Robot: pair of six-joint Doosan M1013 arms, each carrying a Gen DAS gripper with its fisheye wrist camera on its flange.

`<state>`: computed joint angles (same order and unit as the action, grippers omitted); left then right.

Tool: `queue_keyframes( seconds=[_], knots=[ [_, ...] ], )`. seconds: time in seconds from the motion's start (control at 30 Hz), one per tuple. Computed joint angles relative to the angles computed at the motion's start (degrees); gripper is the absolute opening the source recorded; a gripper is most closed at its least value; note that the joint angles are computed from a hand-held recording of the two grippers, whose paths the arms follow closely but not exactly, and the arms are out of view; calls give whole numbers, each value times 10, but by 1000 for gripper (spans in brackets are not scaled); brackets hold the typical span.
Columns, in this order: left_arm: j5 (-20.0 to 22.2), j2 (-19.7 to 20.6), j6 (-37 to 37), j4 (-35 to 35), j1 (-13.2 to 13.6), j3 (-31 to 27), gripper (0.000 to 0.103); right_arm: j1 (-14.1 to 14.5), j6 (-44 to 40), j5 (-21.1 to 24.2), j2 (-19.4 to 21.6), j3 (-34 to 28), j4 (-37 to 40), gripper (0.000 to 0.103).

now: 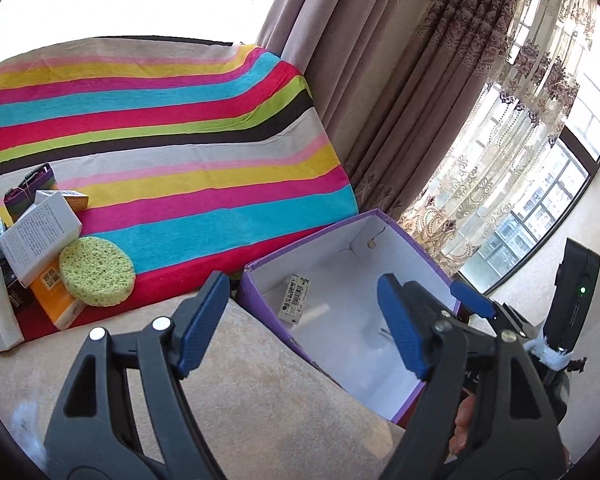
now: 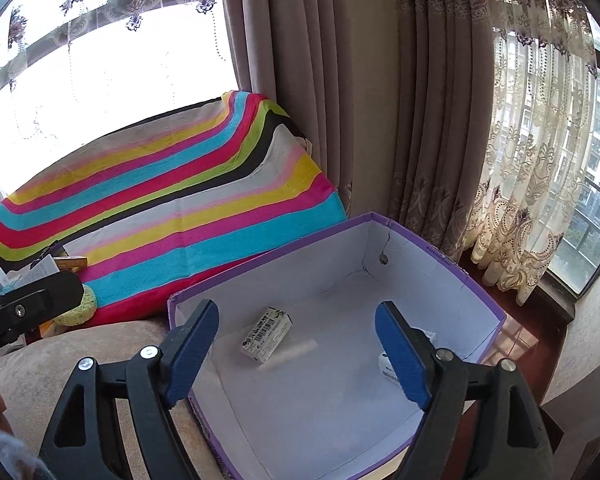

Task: Organize objects
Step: 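Carry both boxes over the purple storage box and open both tools to drop them, then return left tool to the pile and grasp the plain white cube box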

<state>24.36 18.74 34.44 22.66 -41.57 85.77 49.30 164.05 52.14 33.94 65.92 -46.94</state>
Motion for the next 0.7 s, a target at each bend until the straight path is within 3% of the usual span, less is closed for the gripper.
queue_keyframes(
  seconds=[0.17,0.3,0.37,0.5,0.7],
  knots=[
    [42,-32,-127,152,2,37,80,-2,-31,-63,-1,-4,50,82],
    [64,-60,-179,204,12,72,80,-1,-80,-89,11,-25,107,82],
    [49,-79,-207,220,22,98,80,2,-108,-96,19,-38,129,82],
    [74,-114,-281,261,33,142,80,8,-168,-95,37,-68,168,82],
    [122,-158,-328,226,66,197,80,14,-284,-71,72,-129,244,82]
  ],
)
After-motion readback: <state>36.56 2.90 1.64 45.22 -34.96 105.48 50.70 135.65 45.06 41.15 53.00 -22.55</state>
